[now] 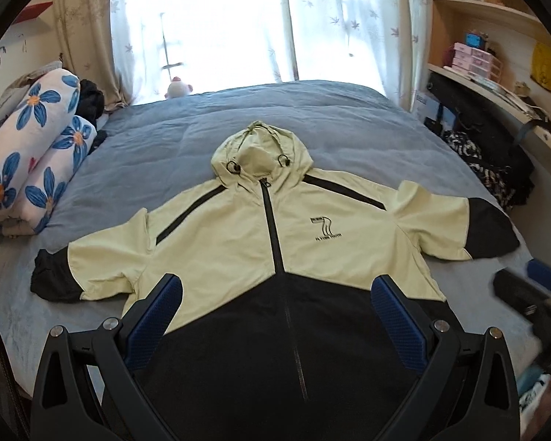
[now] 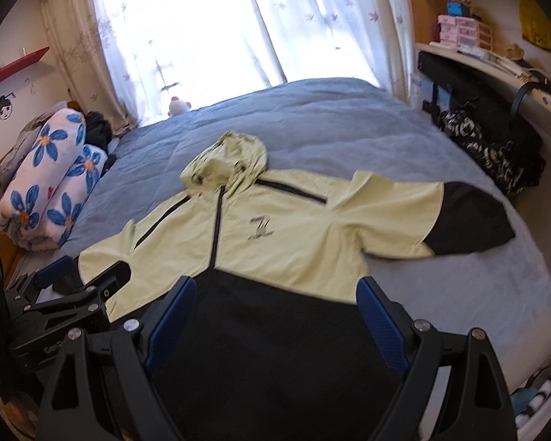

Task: Fold large clothes
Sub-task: 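Move the right tool to the black sleeve cuff and grasp it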

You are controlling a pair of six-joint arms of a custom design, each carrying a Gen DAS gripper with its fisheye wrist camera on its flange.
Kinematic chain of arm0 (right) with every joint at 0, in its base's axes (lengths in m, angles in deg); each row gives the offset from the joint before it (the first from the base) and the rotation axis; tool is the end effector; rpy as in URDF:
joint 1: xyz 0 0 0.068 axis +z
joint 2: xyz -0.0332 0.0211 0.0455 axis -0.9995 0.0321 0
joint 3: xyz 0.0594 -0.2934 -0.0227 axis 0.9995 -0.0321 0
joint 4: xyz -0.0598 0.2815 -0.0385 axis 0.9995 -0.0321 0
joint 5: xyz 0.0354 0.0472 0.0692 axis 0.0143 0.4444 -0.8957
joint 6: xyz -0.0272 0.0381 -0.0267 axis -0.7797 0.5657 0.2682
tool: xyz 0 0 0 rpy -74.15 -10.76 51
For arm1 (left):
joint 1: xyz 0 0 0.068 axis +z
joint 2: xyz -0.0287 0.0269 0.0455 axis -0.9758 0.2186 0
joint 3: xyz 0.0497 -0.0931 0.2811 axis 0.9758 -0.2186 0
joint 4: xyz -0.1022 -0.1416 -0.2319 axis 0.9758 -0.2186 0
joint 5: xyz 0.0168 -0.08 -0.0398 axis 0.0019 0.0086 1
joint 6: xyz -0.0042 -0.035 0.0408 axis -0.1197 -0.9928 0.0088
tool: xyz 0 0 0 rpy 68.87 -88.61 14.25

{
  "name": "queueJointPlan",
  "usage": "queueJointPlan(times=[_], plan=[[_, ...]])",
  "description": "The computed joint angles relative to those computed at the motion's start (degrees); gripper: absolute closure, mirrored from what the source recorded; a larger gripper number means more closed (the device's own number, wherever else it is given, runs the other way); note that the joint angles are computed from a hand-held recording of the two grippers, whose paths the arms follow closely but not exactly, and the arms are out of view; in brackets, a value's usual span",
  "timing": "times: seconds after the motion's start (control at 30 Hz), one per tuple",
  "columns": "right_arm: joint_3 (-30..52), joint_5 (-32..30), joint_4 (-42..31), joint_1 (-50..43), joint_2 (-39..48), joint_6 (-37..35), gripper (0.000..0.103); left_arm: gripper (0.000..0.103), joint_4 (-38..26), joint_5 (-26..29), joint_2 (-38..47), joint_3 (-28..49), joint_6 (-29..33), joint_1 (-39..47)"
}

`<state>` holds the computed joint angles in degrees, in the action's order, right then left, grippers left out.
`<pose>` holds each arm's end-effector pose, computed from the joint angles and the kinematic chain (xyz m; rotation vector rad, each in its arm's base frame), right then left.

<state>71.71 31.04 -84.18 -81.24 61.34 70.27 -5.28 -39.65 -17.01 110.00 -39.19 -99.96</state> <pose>0.2115 0.0391 0.2919 -0.5085 2.3096 0.4359 0.1892 -0.0573 0.2817 -0.5666 2.3079 0.2694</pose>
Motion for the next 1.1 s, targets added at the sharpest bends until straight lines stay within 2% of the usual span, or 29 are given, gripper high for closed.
queueJointPlan(times=[0.4, 0.67, 0.8, 0.97, 1.1], plan=[[9.57, -1.56, 4.25, -8.59, 12.22, -1.42, 0.014, 0.001, 10.56, 2.20, 13.28, 7.56, 6.30, 3.59], [18.53, -0.69, 6.33, -15.36, 22.77, -1.60, 0.014, 0.001, 17.96, 4.33, 23.22, 16.22, 9.26, 6.20], [25.78, -0.63, 6.59, -19.26, 31.54, -0.09, 0.014, 0.001, 22.21, 2.55, 29.71, 19.91, 9.08, 7.65], [33.80, 0.80, 5.67, -22.14, 43.22, 2.30, 0.014, 0.001, 24.68, 4.15, 41.45, 25.18, 6.81, 10.67], [40.19, 1.72, 4.91, -24.83, 54.46, 4.13, 0.014, 0.001, 27.24, 4.64, 48.28, 26.46, 5.79, 11.42]])
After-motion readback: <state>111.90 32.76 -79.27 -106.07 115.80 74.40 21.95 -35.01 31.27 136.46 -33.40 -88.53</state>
